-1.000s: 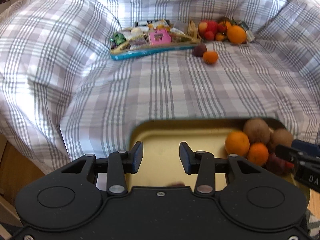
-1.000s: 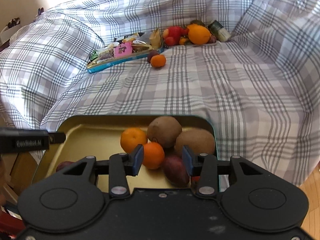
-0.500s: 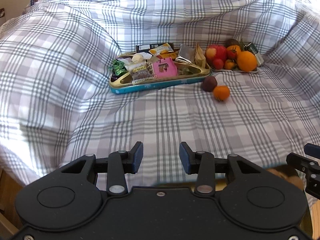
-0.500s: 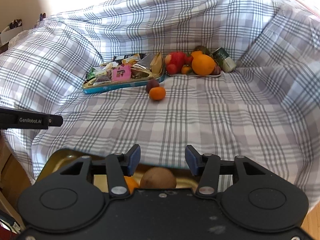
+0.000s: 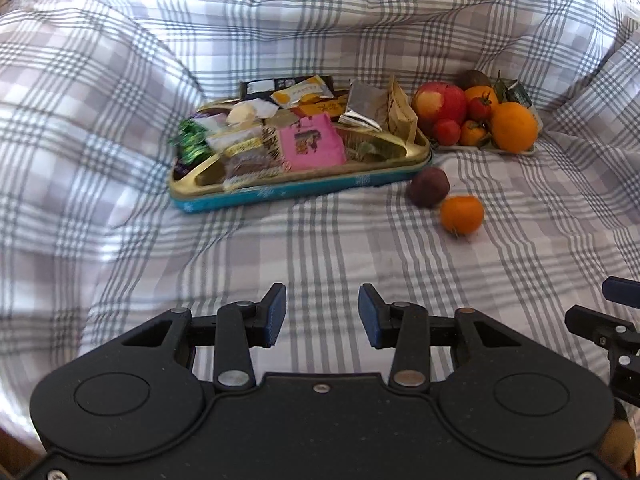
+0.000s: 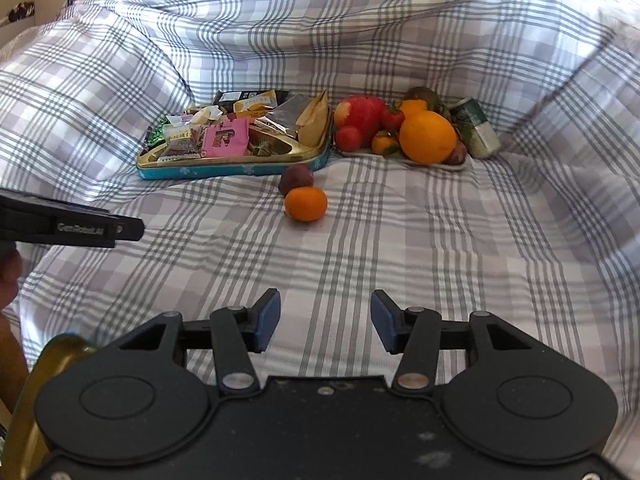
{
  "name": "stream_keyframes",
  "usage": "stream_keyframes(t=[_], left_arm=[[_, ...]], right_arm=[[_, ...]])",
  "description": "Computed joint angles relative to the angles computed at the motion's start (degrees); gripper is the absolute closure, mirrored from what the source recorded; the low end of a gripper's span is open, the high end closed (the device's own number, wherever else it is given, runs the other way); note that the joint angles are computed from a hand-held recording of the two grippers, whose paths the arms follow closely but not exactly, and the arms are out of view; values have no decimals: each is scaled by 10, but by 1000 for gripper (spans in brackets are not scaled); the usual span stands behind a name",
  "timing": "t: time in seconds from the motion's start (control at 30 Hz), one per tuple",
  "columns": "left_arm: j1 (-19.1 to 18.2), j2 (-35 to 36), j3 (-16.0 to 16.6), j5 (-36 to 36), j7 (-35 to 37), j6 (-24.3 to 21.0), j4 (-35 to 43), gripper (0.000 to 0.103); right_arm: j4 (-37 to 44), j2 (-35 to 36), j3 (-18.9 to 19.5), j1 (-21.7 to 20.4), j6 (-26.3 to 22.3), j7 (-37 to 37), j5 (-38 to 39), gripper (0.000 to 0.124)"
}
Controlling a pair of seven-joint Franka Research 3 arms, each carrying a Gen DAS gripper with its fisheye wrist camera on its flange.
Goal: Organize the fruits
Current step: 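Grasp the last orange mandarin with the right tool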
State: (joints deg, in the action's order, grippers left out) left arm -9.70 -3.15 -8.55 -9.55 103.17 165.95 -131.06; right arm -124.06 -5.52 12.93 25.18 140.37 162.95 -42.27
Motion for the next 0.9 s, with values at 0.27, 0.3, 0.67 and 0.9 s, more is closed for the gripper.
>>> stream_keyframes(t=[0.27,0.3,0.67,0.9], left_arm=[[20,88,-28,-6,8,41,64,53],[22,97,-31,8,3,46,71,53],[56,155,-62,76,-20,39,109,53],[68,161,-70,84,-35,52,105,50]], right_arm=[[50,69,-36,-6,38,-42,-32,71],[56,78,-41,-5,46,-50,-33,71],[103,159,-104,20,137,-96,-84,71],[121,187,-130,34,152,-100,-106,71]])
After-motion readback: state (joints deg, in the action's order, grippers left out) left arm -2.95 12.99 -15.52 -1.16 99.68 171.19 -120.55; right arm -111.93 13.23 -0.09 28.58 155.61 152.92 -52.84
